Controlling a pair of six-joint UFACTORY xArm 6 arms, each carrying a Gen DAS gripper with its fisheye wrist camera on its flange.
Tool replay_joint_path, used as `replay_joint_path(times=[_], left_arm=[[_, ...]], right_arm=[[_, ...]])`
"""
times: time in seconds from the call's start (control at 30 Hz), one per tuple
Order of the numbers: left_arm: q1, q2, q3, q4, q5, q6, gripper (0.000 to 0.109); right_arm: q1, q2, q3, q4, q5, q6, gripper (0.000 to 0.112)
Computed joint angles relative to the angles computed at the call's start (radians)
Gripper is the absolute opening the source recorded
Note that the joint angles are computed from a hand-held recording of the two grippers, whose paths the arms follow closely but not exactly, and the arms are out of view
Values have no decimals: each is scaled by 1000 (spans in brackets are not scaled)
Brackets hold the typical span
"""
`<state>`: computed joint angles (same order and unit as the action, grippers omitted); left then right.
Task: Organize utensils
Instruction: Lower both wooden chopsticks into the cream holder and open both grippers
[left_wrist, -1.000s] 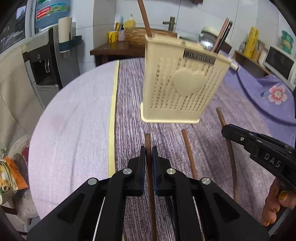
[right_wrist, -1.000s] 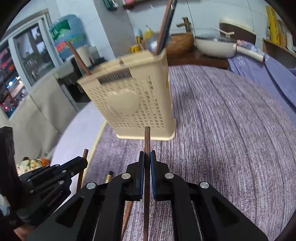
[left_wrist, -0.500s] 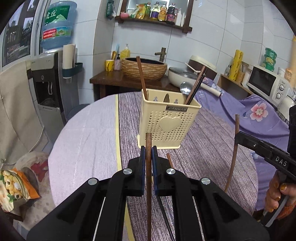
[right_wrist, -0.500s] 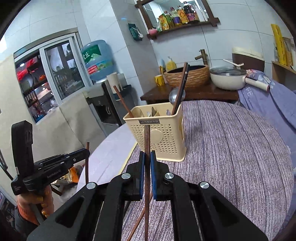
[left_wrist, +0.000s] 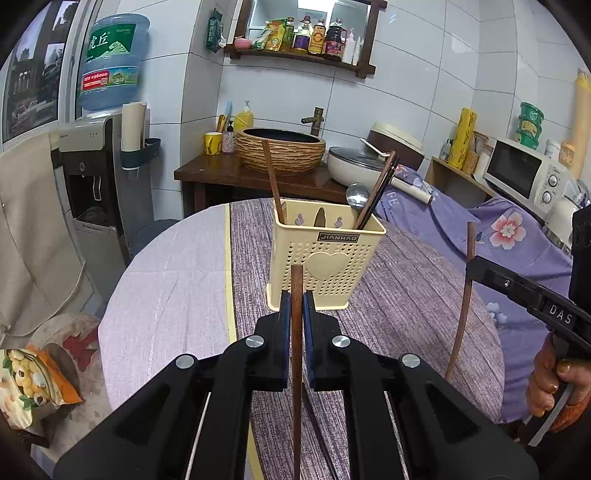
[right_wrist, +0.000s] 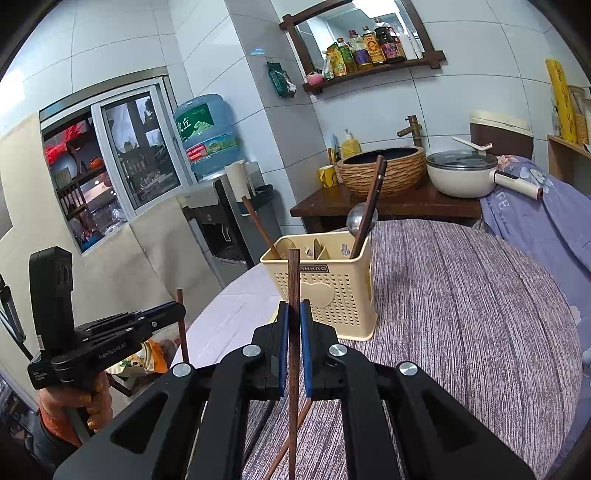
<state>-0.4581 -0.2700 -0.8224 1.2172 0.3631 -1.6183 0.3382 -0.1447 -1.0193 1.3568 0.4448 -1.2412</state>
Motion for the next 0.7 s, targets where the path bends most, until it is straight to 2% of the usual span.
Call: replay_joint_path(times=[0.2, 0.3, 0.4, 0.53, 0.63, 0.7], left_arm=[[12, 2, -55, 8, 5, 8, 7], [20, 30, -122, -23, 8, 60, 7], [47, 71, -207, -75, -11, 111, 7], [83, 131, -341, -159, -52, 180, 7], [84, 168, -451, -166, -25, 212, 7], [88, 202, -531, -203, -13, 251, 7]], right_arm=[[29, 16, -58, 83, -60, -87, 7], [65, 55, -139, 186, -143, -188, 7], [87, 119, -252, 247, -209, -229, 7], [104, 228, -427, 177, -284, -123, 7], [126, 307, -550, 79, -357, -36, 7], [139, 364, -630, -34, -408, 58, 7]])
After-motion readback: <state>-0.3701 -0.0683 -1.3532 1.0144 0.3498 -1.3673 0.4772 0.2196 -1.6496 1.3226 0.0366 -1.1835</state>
